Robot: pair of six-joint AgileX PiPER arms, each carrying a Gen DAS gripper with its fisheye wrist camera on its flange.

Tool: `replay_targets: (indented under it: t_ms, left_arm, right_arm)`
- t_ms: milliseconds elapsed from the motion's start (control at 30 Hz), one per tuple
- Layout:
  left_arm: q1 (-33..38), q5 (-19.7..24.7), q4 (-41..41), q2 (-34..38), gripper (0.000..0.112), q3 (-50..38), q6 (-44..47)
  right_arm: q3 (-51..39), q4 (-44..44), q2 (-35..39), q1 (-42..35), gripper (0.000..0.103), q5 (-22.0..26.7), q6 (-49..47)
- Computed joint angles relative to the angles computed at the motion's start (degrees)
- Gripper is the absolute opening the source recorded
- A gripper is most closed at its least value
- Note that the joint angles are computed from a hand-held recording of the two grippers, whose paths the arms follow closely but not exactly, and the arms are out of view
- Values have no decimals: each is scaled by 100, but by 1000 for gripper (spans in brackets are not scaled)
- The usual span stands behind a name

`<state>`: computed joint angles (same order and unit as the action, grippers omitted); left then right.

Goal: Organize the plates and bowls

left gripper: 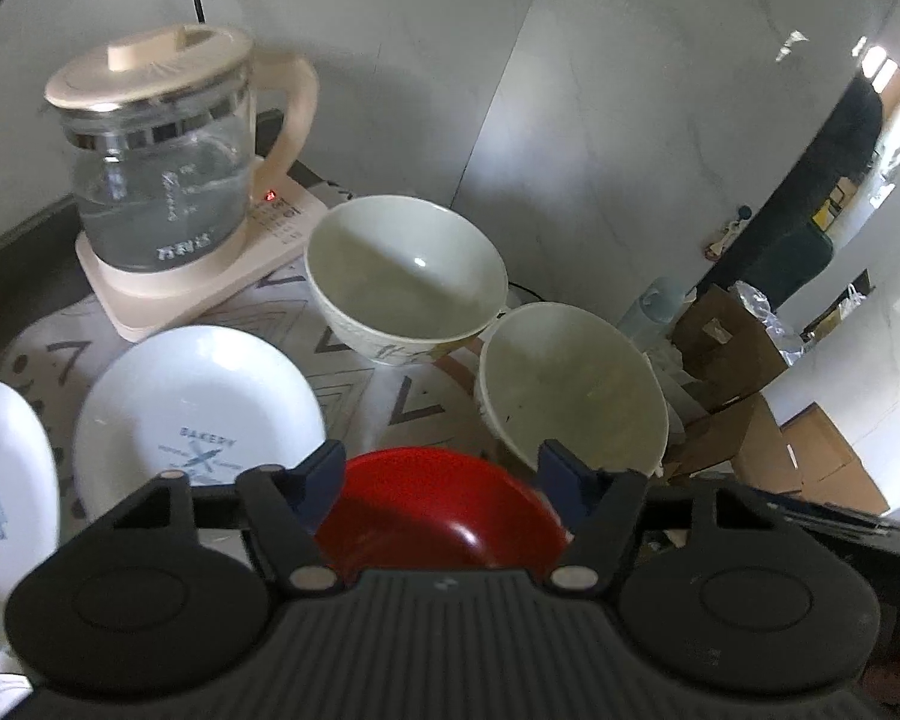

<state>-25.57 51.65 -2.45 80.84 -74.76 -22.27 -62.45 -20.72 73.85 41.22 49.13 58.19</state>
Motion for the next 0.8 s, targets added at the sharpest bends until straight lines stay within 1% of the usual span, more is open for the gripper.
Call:
replay_targets:
  t_ms: [67,133,200,367,433,567,700,800]
  left_arm:
    - [-29,-6,-30,192,63,-137,-110]
    - [-105,-51,24,385,61,-260,-249]
    - [-176,-48,89,587,57,-400,-428]
    - [-295,-62,175,1001,52,-654,-799]
    - [-320,-77,210,1136,50,-713,-930]
    - [-341,-121,212,1429,41,-870,-1145]
    - [-330,-92,146,1743,29,-1074,-1361]
    - [-348,-64,155,1964,25,-1233,-1519]
  right_arm:
    - [-31,374,106,-312,43,-109,-441]
    - [-38,734,190,-621,41,-263,-945]
    - [-67,994,283,-859,38,-330,-1337]
    - [-210,1713,592,-1428,34,-431,-2334]
    - [-273,1965,720,-1607,32,-450,-2674]
    - [-403,2514,980,-1938,27,-461,-3394]
    - [-575,2884,1261,-2184,25,-387,-3914]
    - [-725,3092,1478,-2335,25,-309,-4243]
